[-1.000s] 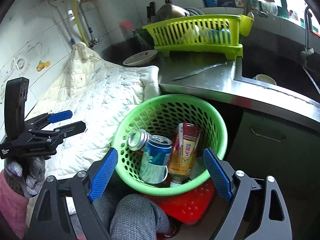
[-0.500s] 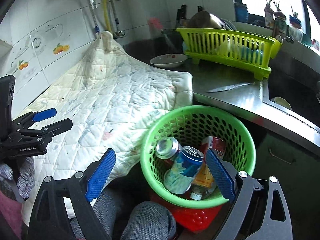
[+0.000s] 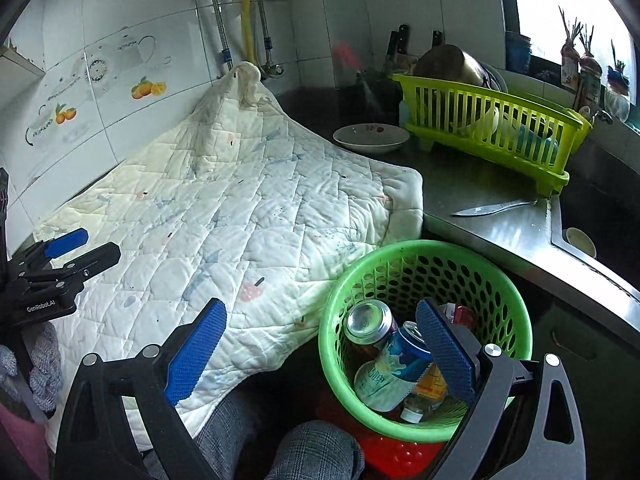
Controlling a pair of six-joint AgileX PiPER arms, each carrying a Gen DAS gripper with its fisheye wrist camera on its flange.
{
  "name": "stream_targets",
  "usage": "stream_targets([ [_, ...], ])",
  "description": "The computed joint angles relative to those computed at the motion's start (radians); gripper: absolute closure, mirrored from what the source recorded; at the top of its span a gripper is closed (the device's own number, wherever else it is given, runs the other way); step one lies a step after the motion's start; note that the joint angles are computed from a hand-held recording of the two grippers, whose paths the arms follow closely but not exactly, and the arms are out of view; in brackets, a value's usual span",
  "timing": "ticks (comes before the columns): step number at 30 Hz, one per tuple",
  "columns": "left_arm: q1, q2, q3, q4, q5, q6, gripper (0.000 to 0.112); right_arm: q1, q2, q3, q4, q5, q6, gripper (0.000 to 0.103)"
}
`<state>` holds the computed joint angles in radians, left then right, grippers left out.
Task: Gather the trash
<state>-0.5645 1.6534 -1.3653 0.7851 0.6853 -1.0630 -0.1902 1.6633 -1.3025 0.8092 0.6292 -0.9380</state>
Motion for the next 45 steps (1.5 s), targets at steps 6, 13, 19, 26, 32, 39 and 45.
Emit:
stream_targets([
  [6, -0.001, -0.033, 0.060, 0.044, 0.013, -0.098, 0.015, 0.033, -0.021, 0.051, 0.005, -0.053, 0.020, 0.010],
  [13, -0.003, -0.069, 0.114, 0.079, 0.022, -0.166, 0.014, 0.045, -0.037, 0.080, 0.006, -0.066, 0.034, 0.010],
  [19, -0.021, -0.084, 0.132, 0.110, 0.048, -0.210, 0.014, 0.038, -0.050, 0.092, 0.022, -0.061, 0.025, 0.010],
  [26, -0.031, -0.109, 0.152, 0.131, 0.052, -0.245, 0.014, 0.034, -0.057, 0.098, 0.029, -0.056, 0.023, 0.010],
  [32, -0.050, -0.115, 0.159, 0.162, 0.064, -0.275, 0.014, 0.034, -0.060, 0.102, 0.034, -0.058, 0.022, 0.010],
  [39, -0.079, -0.120, 0.168, 0.221, 0.089, -0.330, 0.014, 0.040, -0.076, 0.123, 0.061, -0.075, 0.018, 0.010],
  [45, -0.095, -0.126, 0.177, 0.264, 0.106, -0.376, 0.015, 0.050, -0.090, 0.130, 0.085, -0.091, 0.003, 0.010],
])
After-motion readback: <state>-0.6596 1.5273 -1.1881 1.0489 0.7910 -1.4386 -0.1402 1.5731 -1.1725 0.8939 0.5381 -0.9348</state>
